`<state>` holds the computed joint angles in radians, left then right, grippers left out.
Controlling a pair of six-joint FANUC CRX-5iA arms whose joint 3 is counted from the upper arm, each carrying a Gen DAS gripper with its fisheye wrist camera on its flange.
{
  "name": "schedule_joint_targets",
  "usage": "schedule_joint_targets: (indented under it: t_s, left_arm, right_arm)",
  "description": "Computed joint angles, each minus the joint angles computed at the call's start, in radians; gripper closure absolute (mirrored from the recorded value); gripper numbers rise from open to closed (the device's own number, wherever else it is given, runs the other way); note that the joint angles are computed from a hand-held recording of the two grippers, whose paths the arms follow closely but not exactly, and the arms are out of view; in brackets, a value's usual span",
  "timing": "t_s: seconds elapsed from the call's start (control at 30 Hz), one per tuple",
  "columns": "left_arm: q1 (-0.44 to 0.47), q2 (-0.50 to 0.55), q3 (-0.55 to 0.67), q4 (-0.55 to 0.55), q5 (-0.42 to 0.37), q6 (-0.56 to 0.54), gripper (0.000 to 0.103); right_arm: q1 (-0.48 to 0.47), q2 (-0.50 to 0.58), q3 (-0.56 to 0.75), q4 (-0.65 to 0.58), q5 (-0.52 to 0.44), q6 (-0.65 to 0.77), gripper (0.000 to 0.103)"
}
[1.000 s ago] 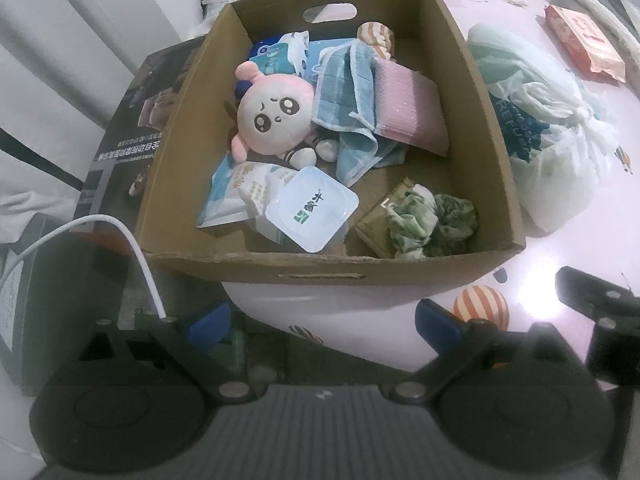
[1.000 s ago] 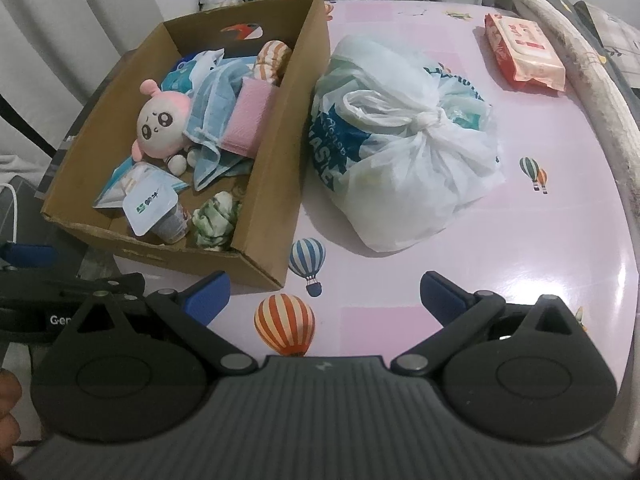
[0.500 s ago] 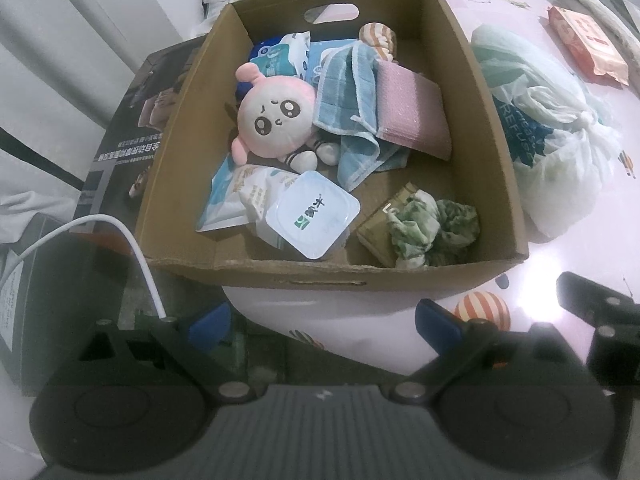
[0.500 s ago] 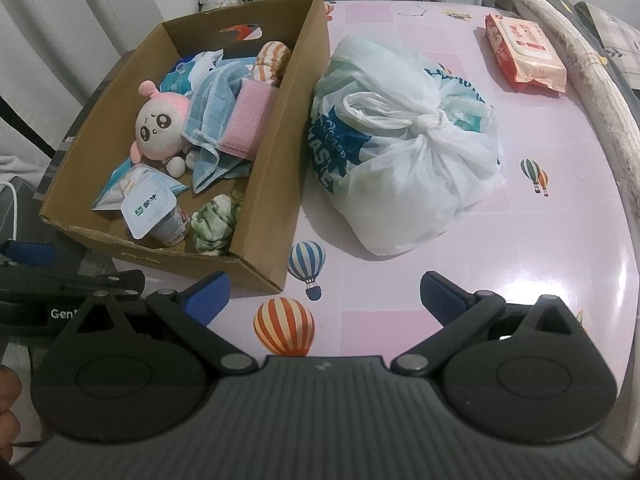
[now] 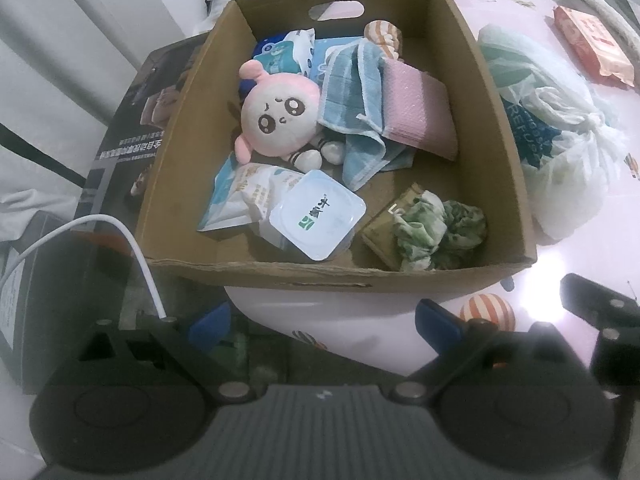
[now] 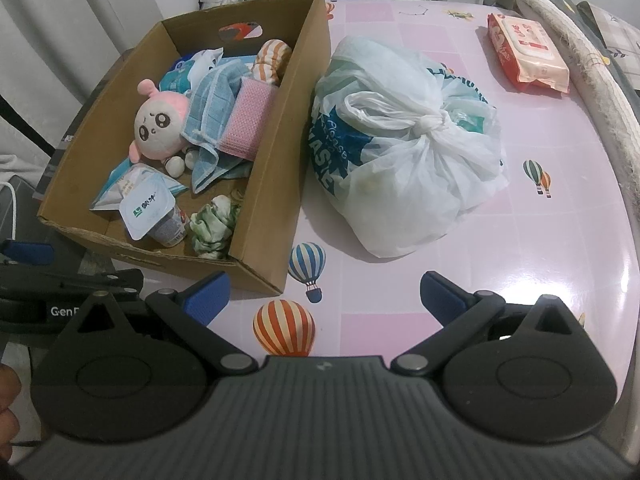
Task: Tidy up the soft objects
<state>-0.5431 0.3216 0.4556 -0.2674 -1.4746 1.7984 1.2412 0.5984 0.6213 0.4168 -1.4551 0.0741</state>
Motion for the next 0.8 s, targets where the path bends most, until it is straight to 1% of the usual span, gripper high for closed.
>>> schedule_joint_targets:
  t_s: [0.8]
  left_arm:
    - [0.006, 0.001, -0.003, -0.004, 0.002, -0.001, 0.003]
  right_arm:
    - [-0.006, 0.018, 0.019, -0.008, 0.004, 0.02, 0.001]
